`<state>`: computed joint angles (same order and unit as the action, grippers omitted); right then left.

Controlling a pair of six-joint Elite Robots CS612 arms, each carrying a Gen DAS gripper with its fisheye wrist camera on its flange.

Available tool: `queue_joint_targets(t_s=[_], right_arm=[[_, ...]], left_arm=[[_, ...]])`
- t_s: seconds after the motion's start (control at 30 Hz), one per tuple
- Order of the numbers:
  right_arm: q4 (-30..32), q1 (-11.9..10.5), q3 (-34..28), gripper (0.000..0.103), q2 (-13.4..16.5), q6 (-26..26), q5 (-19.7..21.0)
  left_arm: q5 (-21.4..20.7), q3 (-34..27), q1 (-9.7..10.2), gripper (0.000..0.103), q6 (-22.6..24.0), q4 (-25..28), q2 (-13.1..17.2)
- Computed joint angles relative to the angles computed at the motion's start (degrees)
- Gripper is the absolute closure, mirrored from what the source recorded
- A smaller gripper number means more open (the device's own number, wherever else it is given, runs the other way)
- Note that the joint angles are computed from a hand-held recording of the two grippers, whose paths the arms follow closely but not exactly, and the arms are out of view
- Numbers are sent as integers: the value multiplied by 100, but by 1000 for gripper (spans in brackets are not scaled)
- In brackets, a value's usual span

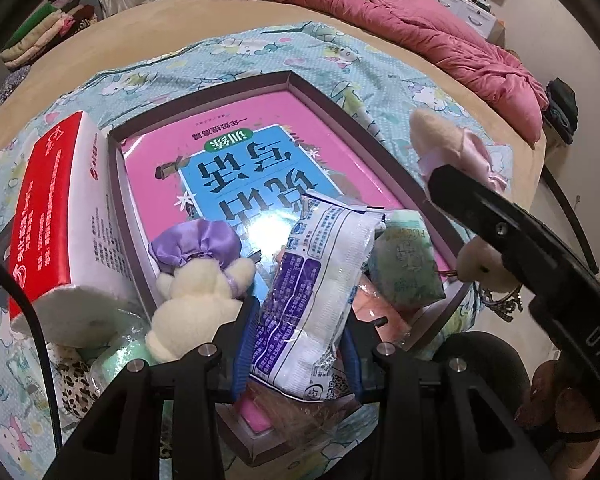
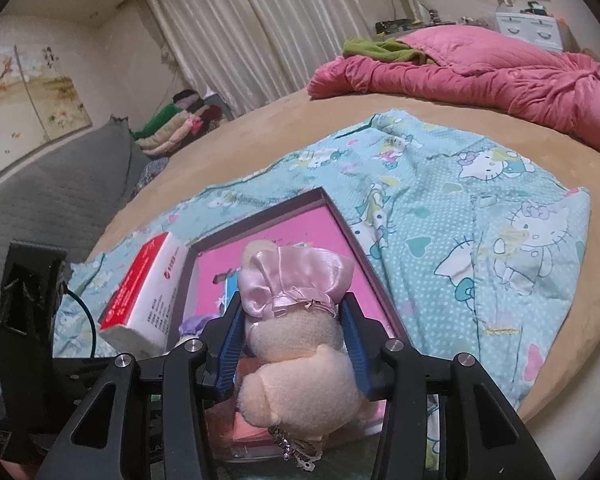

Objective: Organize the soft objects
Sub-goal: 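Lower the bear onto the box and open the right tool while the left lowers the cotton-pad bag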

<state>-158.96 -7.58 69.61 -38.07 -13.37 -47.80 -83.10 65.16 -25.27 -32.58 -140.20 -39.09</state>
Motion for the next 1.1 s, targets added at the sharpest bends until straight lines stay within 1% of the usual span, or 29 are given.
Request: queue_joint_targets(t_s=[0.3,0.47,0.67,0.93,1.07,1.1], right_arm=[[305,100,-88,54,37,-379,-269],[634,156,-206,52,84,-533,-486],[766,160,-312,52,147,-453,-539],[936,183,-357,52,166,-630,-532],[971,184,-371,49,172,-639,-505],[973,181,-370,46,172,-636,-487]], left_arm=[[-8,12,30,65,-110,-9,13],[-36,42,45,65,-166,-91,8],[-54,24,51,65,-192,-72,17],[-51,22,53,65,-195,-86,24],[-57,25,54,65,-204,-91,23],[-63,26,54,65,-205,-95,26]])
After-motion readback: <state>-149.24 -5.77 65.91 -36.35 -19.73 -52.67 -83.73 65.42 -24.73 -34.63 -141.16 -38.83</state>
